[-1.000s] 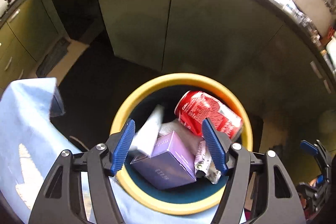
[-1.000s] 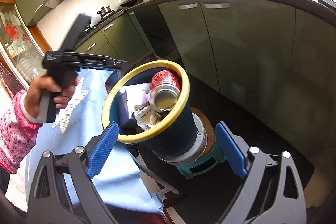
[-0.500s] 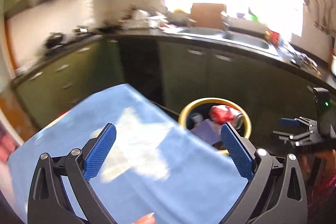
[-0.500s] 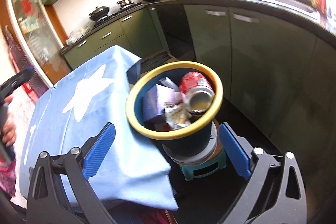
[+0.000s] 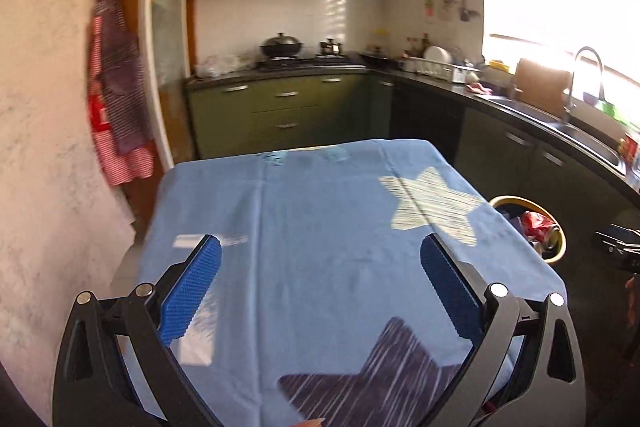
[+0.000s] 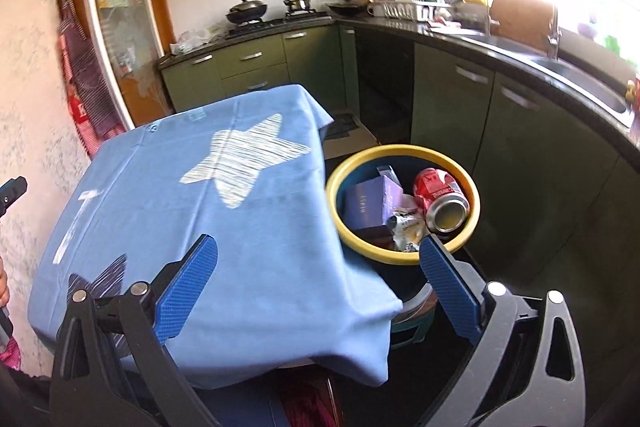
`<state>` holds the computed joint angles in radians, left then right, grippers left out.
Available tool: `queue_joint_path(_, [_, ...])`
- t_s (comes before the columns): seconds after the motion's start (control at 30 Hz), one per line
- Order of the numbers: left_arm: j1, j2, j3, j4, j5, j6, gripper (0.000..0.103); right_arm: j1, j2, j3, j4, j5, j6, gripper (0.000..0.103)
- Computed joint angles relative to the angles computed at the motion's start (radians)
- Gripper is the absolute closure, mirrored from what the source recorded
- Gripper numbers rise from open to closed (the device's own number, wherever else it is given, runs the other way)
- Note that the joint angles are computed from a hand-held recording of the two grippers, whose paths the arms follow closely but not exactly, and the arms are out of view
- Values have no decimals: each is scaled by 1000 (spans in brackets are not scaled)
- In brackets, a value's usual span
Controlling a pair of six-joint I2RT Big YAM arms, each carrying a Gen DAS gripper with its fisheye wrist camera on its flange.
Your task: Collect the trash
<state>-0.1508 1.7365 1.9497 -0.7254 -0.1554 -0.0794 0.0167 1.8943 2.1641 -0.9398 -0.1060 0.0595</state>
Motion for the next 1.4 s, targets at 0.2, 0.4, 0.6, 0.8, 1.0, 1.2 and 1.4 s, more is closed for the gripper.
queue_joint_path(0.2, [47, -118, -155, 37, 7, -49, 5, 24, -56, -50, 47, 49, -10, 7])
queue_joint_path(0.4, [61, -183, -223, 73, 27, -65, 5, 38, -102, -102, 109, 116, -13, 7])
queue_joint_path(0.6, [39, -179, -207, 67, 22, -60, 5, 47, -119, -122, 140, 155, -38, 7])
queue_joint_path(0.8, [30, -163, -185, 51, 25, -61, 5, 51, -120, -124, 142, 148, -42, 7])
queue_joint_path(1.0, [33, -160, -180, 45, 30, -64, 5, 55, -112, -114, 137, 147, -43, 7])
queue_joint_path(1.2, [29, -155, -172, 44, 33, -59, 5, 56, -112, -115, 137, 145, -42, 7])
queue_joint_path(1.4, [23, -150, -165, 41, 34, -57, 5, 55, -110, -114, 137, 145, -41, 7])
